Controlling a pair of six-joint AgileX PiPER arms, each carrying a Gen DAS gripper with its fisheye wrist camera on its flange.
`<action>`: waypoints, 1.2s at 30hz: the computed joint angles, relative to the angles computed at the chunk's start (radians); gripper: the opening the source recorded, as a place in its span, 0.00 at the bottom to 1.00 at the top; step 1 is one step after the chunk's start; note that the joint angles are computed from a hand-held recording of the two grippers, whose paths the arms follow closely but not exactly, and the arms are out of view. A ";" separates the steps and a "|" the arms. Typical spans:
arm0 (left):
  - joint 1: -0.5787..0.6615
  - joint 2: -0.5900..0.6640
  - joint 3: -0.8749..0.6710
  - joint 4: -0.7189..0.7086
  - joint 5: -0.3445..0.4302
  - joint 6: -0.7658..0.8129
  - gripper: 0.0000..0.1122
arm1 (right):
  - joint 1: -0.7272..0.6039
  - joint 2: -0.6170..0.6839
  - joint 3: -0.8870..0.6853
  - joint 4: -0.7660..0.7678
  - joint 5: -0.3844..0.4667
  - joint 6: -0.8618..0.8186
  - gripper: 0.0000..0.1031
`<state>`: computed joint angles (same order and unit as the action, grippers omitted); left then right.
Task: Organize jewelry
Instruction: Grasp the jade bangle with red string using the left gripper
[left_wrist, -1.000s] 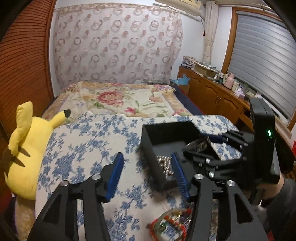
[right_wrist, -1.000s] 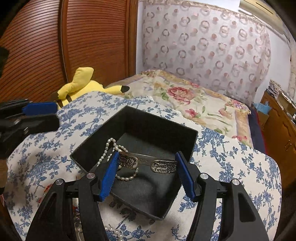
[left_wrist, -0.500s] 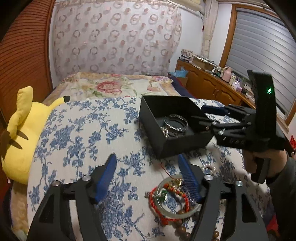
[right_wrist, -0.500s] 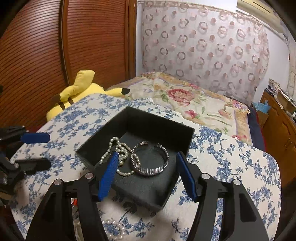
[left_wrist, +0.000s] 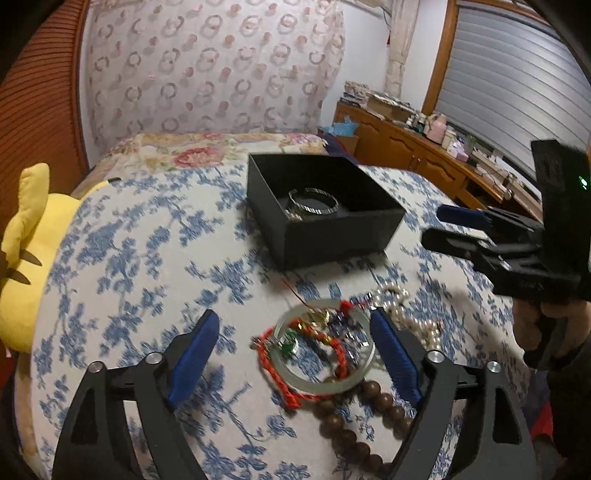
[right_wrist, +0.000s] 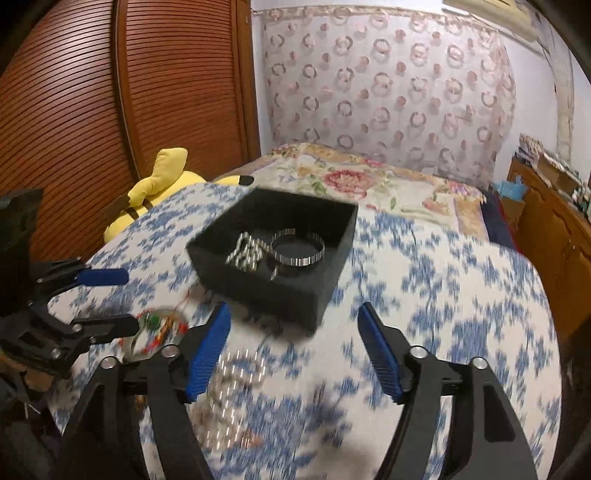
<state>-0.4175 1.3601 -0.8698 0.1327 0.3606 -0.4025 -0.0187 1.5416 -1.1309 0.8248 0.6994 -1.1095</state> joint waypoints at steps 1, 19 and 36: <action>-0.006 0.007 0.002 -0.002 0.000 0.001 0.72 | -0.011 -0.014 0.025 0.012 0.005 -0.013 0.75; -0.033 0.113 -0.089 -0.112 0.049 0.150 0.73 | -0.086 -0.134 0.286 0.090 0.019 -0.152 0.78; 0.034 0.248 -0.258 -0.357 0.210 0.542 0.73 | -0.099 -0.137 0.295 0.118 0.043 -0.188 0.78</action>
